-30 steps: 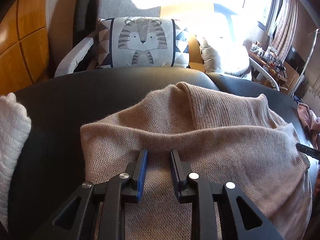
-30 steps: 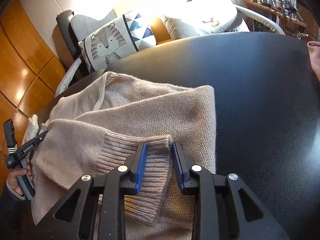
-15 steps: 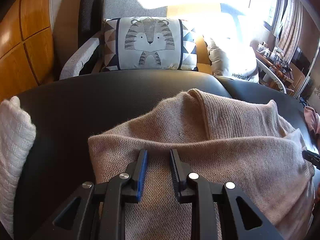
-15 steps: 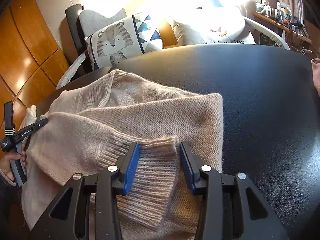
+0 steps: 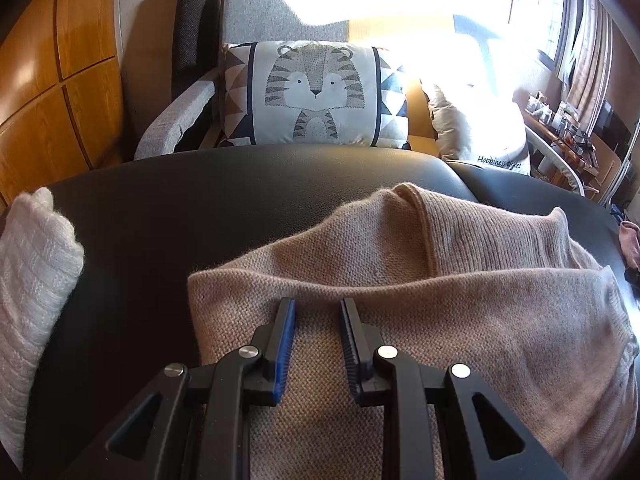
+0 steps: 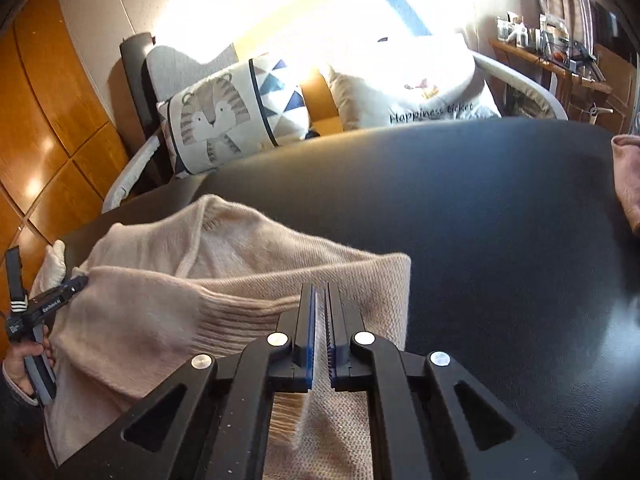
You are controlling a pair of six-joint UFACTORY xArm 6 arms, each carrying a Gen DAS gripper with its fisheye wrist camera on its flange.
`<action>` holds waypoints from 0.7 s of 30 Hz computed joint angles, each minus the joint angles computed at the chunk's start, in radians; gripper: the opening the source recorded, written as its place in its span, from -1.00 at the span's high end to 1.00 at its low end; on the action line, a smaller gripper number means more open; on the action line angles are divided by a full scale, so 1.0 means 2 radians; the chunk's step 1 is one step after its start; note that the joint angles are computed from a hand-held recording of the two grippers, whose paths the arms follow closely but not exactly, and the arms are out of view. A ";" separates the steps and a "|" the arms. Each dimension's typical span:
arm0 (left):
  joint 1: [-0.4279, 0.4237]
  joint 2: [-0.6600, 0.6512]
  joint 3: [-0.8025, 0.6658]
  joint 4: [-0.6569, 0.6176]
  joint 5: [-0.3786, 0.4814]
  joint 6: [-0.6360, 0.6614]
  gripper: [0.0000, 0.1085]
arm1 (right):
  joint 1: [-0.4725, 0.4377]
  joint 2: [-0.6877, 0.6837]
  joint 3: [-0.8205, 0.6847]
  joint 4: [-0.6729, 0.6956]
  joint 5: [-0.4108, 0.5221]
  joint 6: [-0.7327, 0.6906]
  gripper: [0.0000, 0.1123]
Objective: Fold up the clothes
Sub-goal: 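Hold the cuff on the body with the right gripper, then open it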
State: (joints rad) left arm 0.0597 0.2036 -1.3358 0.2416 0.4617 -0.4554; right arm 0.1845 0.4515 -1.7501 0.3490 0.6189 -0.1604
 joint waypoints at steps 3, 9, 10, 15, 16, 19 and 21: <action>0.000 0.001 -0.004 -0.002 0.005 0.004 0.56 | 0.001 -0.006 0.016 -0.018 -0.008 0.010 0.89; -0.004 -0.014 -0.015 -0.007 0.028 0.004 0.56 | 0.025 -0.053 0.061 -0.032 -0.061 -0.024 0.46; -0.009 -0.019 -0.013 -0.001 0.019 0.005 0.56 | 0.030 -0.048 0.050 -0.025 -0.051 -0.038 0.46; -0.028 0.000 -0.034 -0.032 0.009 0.063 0.56 | 0.050 0.002 -0.015 -0.039 0.028 -0.051 0.46; -0.029 0.011 -0.044 -0.031 0.018 0.064 0.56 | 0.050 0.011 -0.023 -0.054 0.044 -0.042 0.45; -0.020 0.033 -0.050 -0.033 0.026 0.059 0.54 | 0.045 0.003 0.006 -0.031 0.016 -0.065 0.44; -0.017 0.029 -0.039 -0.040 0.008 0.067 0.54 | 0.047 -0.006 0.025 -0.025 -0.003 -0.072 0.43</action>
State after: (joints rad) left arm 0.0263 0.2607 -1.4138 0.1607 0.4773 -0.3216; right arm 0.2780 0.4401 -1.7001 0.2984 0.6124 -0.3046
